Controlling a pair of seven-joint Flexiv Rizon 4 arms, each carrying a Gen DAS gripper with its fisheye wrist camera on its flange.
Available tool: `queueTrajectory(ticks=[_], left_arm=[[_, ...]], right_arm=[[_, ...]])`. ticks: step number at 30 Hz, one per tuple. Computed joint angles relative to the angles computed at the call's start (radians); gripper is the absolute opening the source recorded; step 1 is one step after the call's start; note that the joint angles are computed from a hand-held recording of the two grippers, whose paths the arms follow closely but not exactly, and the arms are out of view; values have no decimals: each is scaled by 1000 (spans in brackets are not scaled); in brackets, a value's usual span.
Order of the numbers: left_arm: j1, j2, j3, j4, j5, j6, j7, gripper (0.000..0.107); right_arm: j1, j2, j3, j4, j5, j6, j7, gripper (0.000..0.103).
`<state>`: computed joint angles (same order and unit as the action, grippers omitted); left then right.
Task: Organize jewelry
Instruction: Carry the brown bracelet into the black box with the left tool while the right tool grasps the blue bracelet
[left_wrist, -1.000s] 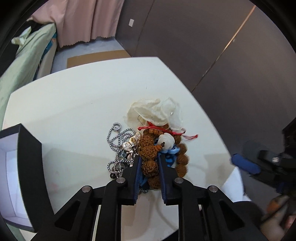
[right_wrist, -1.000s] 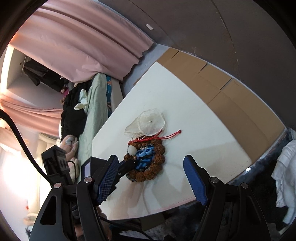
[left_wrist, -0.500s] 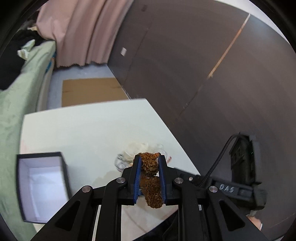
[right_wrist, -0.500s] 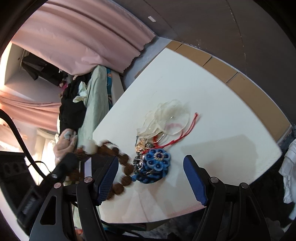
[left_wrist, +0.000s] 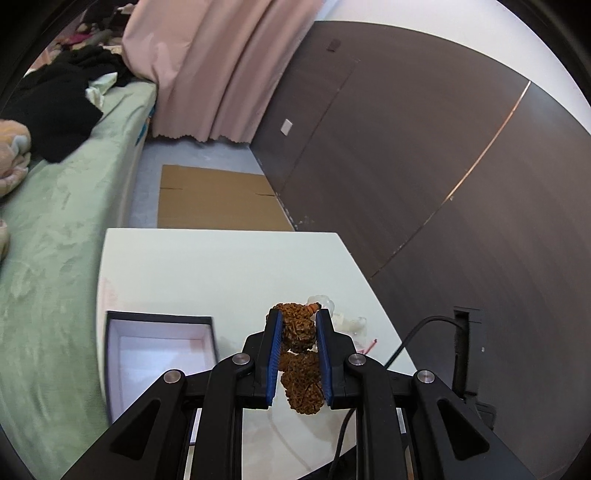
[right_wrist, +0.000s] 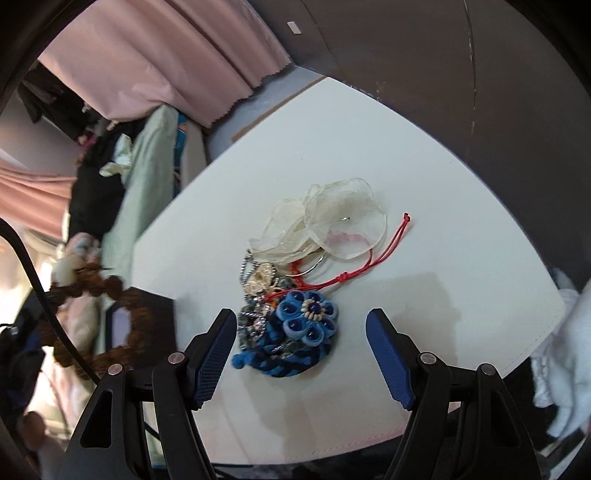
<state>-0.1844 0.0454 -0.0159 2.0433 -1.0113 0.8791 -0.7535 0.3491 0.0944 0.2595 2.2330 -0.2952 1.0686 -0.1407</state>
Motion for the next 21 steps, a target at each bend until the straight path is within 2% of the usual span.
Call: queueTrajectory(ticks=[3, 4, 6, 8, 10, 11, 21], left_arm=[[9, 6, 10, 2, -3, -5, 1, 19], [13, 7, 14, 2, -4, -7, 1, 19], [21, 12, 21, 6, -5, -10, 3, 19], [31, 18, 29, 13, -6, -13, 7, 19], [40, 24, 37, 19, -4, -16, 6, 19], [47, 28, 43, 23, -3, -20, 5, 19], [93, 25, 65, 38, 22, -29, -17, 19]], right_arm=[[10, -23, -1, -35, -12, -64, -23, 73], [14, -31, -3, -44, -11, -76, -34, 71], [24, -57, -6, -72, 13, -99, -70, 47], [30, -66, -8, -84, 49, -122, -87, 34], [29, -61, -8, -77, 32, -113, -67, 24], [28, -56, -7, -72, 16, -110, -57, 16], [15, -14, 4, -13, -74, 22, 16, 15]])
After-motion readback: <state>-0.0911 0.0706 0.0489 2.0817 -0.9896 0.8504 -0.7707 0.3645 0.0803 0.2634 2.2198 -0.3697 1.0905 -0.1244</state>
